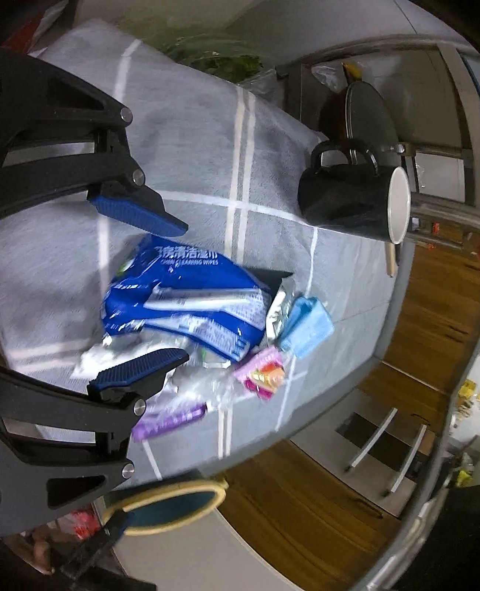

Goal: Collect trash
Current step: 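Move both grippers back to the table toward the wipes pack and pink wrapper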

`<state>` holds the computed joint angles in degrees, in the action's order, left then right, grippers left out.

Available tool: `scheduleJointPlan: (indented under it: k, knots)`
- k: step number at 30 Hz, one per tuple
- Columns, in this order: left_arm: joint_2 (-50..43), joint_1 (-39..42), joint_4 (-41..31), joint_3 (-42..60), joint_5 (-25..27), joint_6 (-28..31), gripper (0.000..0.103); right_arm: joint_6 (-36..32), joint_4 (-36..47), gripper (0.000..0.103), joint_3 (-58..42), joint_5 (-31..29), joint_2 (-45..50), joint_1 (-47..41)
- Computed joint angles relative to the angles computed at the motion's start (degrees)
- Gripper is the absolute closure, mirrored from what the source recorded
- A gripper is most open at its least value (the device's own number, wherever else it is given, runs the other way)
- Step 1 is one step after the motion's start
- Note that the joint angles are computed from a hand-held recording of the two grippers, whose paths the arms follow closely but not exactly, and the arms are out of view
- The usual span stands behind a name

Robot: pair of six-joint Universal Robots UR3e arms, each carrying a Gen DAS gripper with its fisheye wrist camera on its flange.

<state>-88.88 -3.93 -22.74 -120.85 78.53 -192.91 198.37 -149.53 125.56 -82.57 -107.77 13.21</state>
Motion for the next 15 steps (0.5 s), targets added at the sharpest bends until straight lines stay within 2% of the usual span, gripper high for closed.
scheduleJointPlan:
  k: [4,11,15]
  knots:
    - [-5.65,1.38,-0.23,2.98,-1.68,0.79,0.041,1.49,-1.63,0.045,-8.67,-1.09,9.91,4.79]
    - [-11.91,3.52,-1.06,6.04,-6.3,0.49,0.041,1.1,0.38,0.045,-22.88,-1.35,23.35,8.76]
    - [-14.12,2.23,0.99,6.78,-5.31,0.93,0.041,1.76,1.13,0.045,-29.9,0.13,29.67,9.39]
